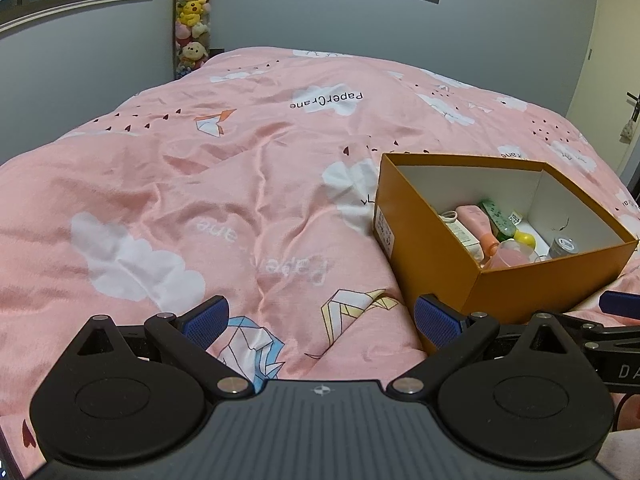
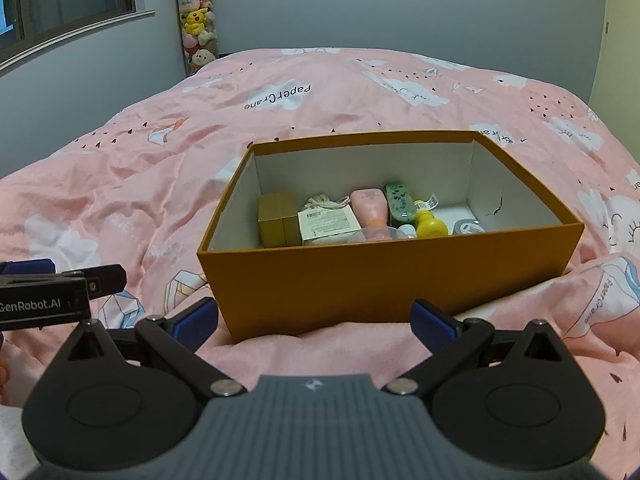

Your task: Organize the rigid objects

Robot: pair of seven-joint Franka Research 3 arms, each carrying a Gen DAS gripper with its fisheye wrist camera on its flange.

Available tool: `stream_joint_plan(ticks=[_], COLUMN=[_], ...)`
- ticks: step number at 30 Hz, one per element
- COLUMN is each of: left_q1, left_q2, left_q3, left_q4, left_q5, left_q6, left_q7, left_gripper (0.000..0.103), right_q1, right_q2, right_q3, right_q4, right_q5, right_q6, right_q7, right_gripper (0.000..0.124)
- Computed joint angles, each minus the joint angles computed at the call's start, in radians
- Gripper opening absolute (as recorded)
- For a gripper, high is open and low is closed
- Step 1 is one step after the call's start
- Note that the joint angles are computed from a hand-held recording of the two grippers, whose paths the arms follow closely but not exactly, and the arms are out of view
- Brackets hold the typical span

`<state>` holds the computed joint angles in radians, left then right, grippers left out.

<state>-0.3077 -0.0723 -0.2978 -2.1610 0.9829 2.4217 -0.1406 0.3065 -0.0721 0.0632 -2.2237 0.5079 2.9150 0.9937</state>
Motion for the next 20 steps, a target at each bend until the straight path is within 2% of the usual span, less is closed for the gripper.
stream_joint_plan(ticks=[20], left_q1=[0.001], left_q2=[-0.008], left_q3=[-0.002], left_q4=[-0.006], left_q5=[0.006], left_q6=[-0.004], left_q7=[-0.011], left_gripper=[0.103], right_q1=[-0.007], right_q2=[0.008], right_q3=[0.000], right_q4=[0.012], right_q5=[-0.001], right_q6=[-0.038], right_q7=[0.016], right_gripper=[0.100])
